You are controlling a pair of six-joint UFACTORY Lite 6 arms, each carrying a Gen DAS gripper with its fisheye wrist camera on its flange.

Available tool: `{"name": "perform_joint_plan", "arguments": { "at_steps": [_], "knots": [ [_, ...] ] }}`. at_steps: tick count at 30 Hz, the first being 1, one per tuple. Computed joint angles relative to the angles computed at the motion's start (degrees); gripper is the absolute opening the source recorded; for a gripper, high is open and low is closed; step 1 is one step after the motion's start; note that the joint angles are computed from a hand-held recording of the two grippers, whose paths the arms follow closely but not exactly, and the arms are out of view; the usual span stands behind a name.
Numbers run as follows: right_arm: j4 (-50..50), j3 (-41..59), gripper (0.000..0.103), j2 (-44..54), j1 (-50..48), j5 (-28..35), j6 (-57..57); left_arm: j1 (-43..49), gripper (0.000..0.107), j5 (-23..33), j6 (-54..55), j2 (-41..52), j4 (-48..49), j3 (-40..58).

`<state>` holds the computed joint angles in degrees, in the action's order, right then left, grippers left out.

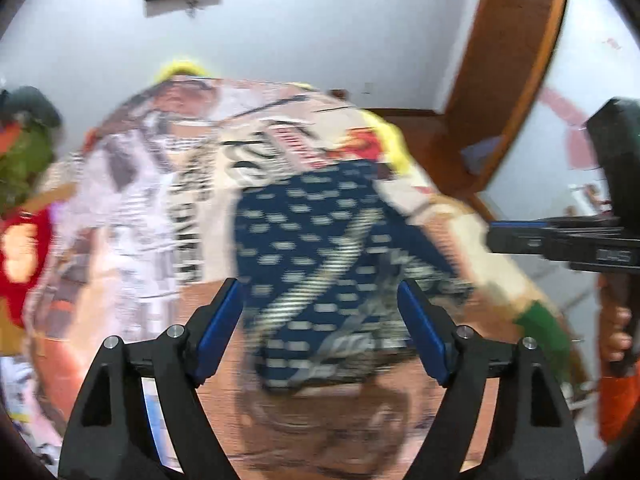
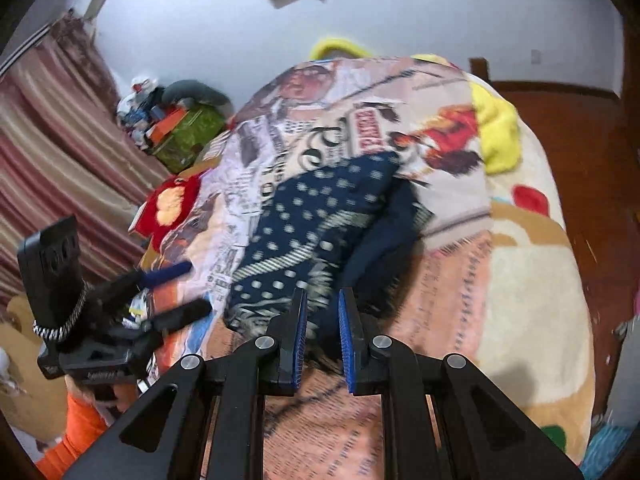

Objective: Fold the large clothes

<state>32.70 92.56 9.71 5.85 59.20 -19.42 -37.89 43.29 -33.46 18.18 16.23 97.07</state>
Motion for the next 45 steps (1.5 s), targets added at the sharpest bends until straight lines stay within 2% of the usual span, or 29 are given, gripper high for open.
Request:
{"name": "perform_joint_plan", "arguments": {
  "at_steps": [7, 10, 11, 14, 17, 20, 21, 23, 24, 25, 33, 37, 40, 45],
  "knots": [
    [-7.42, 5.58, 0.012, 8.75, 11.73, -4.45, 6.21, 7.26, 0.079, -3.99, 6.91, 6.16, -7.07, -7.16],
    [-16.50, 4.30, 0.012, 12.19, 14.94, -7.07, 11.47, 8.80, 0.085, -10.53, 10.19, 5.96, -13.41, -13.99],
    [-19.11, 2.77, 0.012, 12.91, 15.12, -7.59, 13.00, 9.05, 0.089, -12.62, 10.22, 4.84, -14.49, -16.57],
    [-19.22, -5.42, 0.012, 11.35, 12.89, -10.38, 11.15, 9.44, 0.090, -15.21, 13.23, 3.47, -17.54, -19.62],
    [-14.00, -14.32, 0.012, 6.82, 9.44, -13.42, 4.60, 8.06, 0.090, -16.64, 9.87, 2.38, -14.51, -21.82],
    [-15.67, -18.89, 0.012, 4.32, 7.97, -14.24, 6.33, 6.90, 0.090, -16.36, 6.75, 1.69, -12.25, -22.38],
    [-15.31, -20.35, 0.015, 3.69, 7.17, -14.54, 6.16, 6.40, 0.090, -16.21, 5.60, 1.17, -11.30, -22.84],
    [-15.67, -21.96, 0.043, 2.84, 5.95, -15.40, 6.91, 5.39, 0.090, -15.52, 3.57, 0.49, -8.69, -23.26],
    [-18.60, -22.31, 0.070, 2.41, 6.02, -15.96, 10.18, 4.75, 0.090, -15.19, 2.34, 0.05, -7.02, -23.68],
    [-20.95, -23.17, 0.079, 1.69, 5.38, -16.90, 12.48, 4.05, 0.090, -14.93, 0.86, -0.51, -5.07, -24.20],
    [-11.05, -19.94, 0.079, 0.75, -1.10, -11.28, 3.95, 1.87, 0.089, -10.88, -5.04, -5.55, 2.98, -24.58],
    [-7.12, -13.06, 0.080, 2.17, -0.73, -8.51, 3.90, 3.87, 0.089, -10.85, -3.59, -7.72, 2.34, -22.68],
    [-5.19, -6.76, 0.084, 5.66, 0.70, -7.53, 5.02, 7.68, 0.089, -10.87, 3.56, -5.37, -4.28, -17.88],
    [-5.36, 4.62, 0.087, 15.87, 3.79, -7.01, 8.21, 16.30, 0.089, -8.32, 21.17, 6.49, -25.64, -6.75]
  ]
}}
